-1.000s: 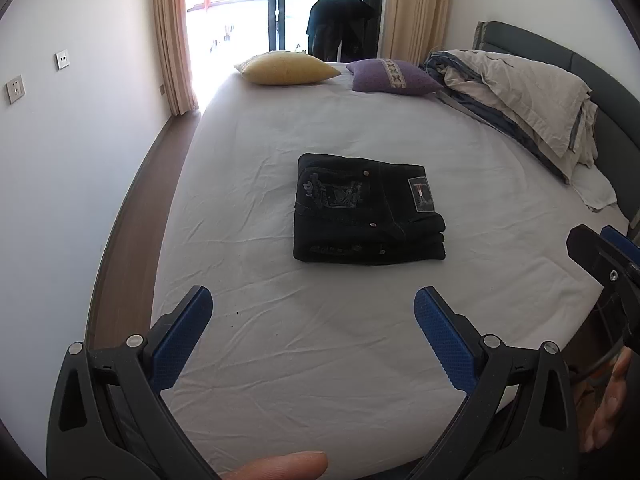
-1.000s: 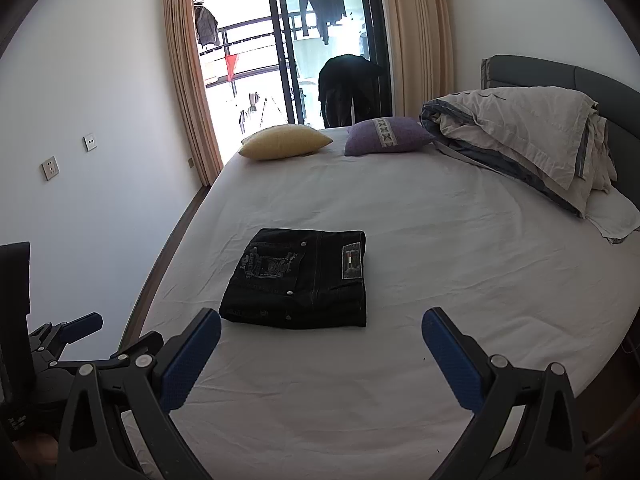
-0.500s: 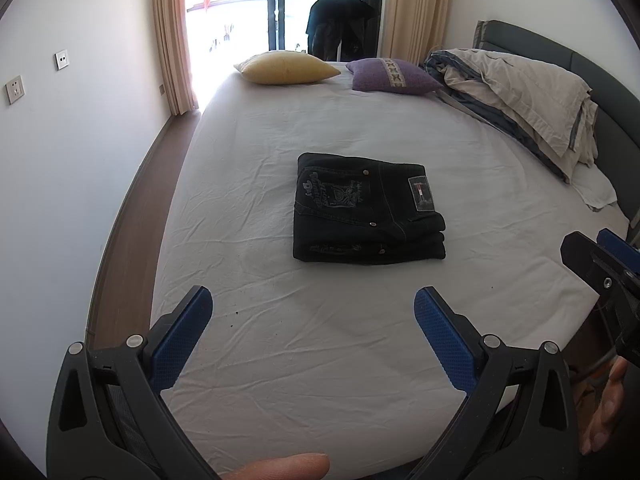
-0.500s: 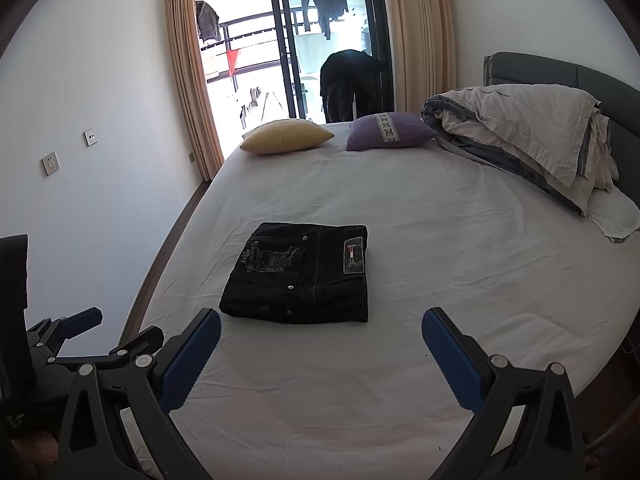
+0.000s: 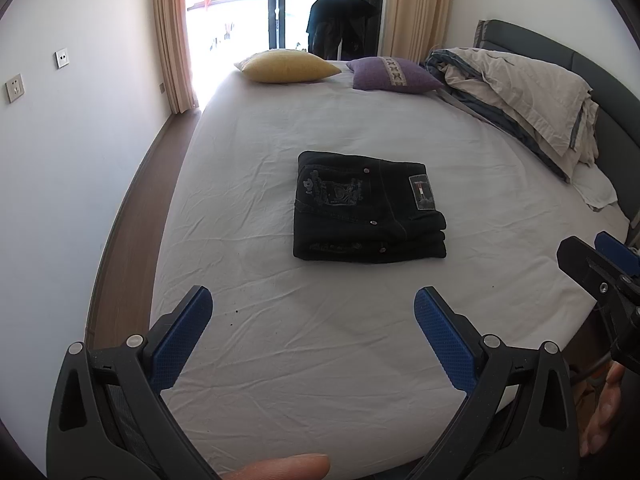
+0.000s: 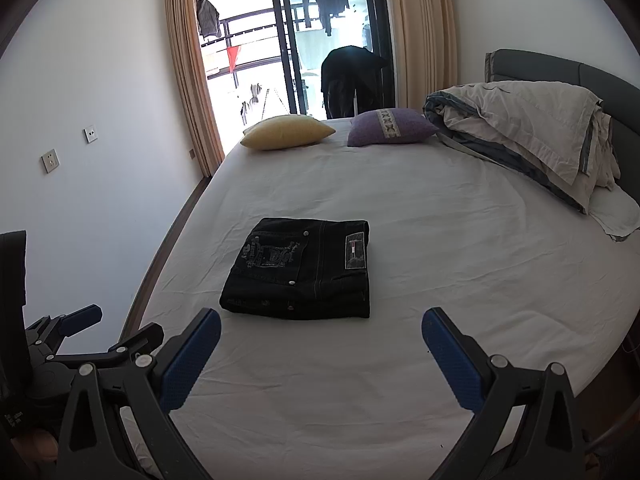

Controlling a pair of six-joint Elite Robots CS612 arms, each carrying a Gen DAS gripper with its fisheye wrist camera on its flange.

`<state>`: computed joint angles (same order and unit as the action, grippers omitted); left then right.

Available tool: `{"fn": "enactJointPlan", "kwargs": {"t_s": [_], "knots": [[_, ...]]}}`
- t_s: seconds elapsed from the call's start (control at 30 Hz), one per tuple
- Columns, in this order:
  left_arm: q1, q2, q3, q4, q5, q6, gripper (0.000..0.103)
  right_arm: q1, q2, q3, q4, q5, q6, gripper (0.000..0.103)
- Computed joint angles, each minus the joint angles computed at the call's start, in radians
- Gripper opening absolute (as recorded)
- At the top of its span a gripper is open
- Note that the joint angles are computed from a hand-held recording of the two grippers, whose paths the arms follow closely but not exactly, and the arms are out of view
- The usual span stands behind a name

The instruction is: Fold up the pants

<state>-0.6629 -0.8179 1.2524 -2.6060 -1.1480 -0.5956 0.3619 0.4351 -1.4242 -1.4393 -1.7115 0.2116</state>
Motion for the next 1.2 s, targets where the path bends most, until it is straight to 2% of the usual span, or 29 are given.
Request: {"fn": "enactJointPlan", "kwargs": {"t_s": [1.2], "knots": [[0.000,0.000,0.000,0.002,-0.001,-0.001,0.103,0.000,0.015,-0.014,0.014,0.013,-0.001,0.103]]}}
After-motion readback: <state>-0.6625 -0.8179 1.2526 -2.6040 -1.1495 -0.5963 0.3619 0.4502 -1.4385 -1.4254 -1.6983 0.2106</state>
